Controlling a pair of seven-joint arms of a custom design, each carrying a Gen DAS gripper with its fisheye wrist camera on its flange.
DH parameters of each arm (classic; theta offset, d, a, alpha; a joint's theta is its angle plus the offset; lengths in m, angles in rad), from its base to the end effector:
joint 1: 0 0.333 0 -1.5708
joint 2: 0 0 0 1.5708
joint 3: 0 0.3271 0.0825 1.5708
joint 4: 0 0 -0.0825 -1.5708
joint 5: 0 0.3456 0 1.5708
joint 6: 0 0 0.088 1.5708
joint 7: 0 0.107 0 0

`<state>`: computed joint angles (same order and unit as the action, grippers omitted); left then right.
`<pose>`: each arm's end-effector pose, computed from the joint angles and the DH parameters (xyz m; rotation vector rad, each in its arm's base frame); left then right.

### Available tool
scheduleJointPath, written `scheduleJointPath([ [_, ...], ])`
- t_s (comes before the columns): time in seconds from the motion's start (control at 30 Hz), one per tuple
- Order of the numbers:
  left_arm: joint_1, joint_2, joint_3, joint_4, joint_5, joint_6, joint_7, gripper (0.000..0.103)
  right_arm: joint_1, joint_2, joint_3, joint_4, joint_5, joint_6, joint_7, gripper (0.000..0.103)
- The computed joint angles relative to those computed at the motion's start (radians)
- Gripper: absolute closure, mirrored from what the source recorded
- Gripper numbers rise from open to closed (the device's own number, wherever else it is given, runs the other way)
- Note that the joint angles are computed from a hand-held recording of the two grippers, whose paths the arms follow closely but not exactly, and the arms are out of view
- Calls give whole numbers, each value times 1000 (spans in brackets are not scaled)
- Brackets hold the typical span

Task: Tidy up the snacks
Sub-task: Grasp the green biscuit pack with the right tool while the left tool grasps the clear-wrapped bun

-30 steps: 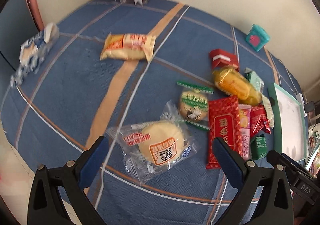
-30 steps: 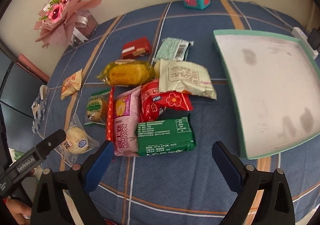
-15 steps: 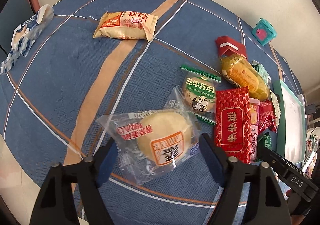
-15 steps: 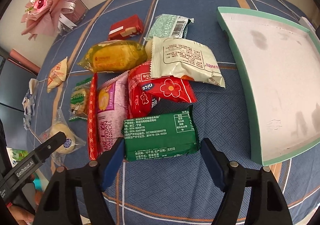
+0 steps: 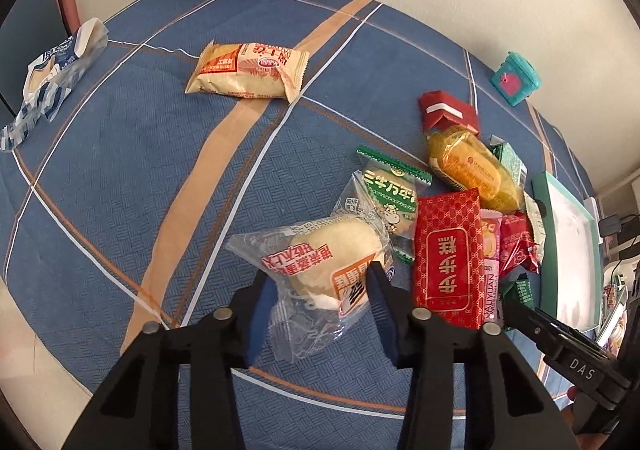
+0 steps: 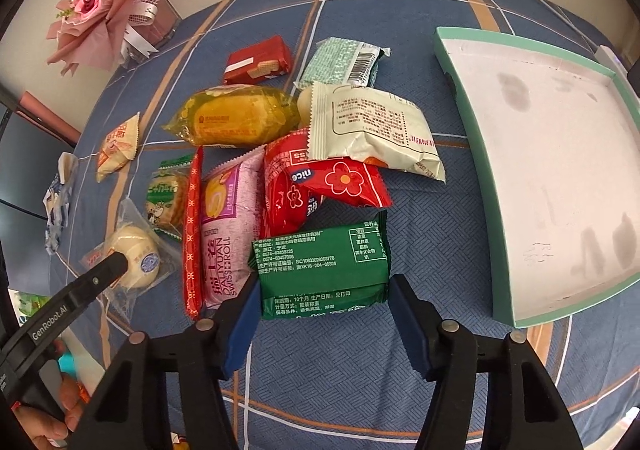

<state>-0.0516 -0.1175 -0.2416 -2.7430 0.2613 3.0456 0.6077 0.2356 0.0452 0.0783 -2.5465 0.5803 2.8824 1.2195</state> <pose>0.3846 -0.1366 0.3426 -2.4402 1.5990 -0.5744 0.4426 0.1105 0.3222 -2.0850 1.8425 -0.0576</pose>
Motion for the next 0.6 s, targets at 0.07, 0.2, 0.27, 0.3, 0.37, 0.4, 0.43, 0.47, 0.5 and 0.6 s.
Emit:
scheduleJointPath([
  [0.07, 2, -17, 0, -14, -1, 12, 2, 63, 1, -5, 0, -5, -4, 5, -2, 38],
  [0.2, 3, -45, -3, -37, -24, 31, 17, 68, 5, -20, 2, -14, 22, 14, -28, 38],
  [0.27, 7, -53, -8, -46, -36, 46, 24, 73, 6, -30, -1, -17, 38, 11, -47, 38],
  [0.3, 12, -58, -13, -51, -39, 55, 26, 75, 9, -32, -2, -18, 45, 12, -54, 38],
  [0.37, 25, -64, -25, -56, -42, 71, 29, 78, 15, -39, -4, -22, 57, 16, -65, 38],
  [0.4, 30, -64, -32, -52, -44, 67, 33, 78, 17, -40, -6, -22, 59, 17, -67, 38],
  [0.43, 42, -62, -43, -50, -39, 64, 32, 78, 19, -41, -8, -23, 57, 18, -67, 38],
  [0.47, 51, -54, -51, -48, -38, 69, 28, 77, 20, -39, -9, -22, 50, 18, -60, 38],
  [0.5, 39, -48, -37, -51, -53, 79, 34, 76, 22, -35, -10, -20, 43, 18, -52, 38],
  [0.6, -30, -27, 36, -56, -148, 87, 92, 66, 20, -29, -11, -20, 29, 14, -39, 38],
])
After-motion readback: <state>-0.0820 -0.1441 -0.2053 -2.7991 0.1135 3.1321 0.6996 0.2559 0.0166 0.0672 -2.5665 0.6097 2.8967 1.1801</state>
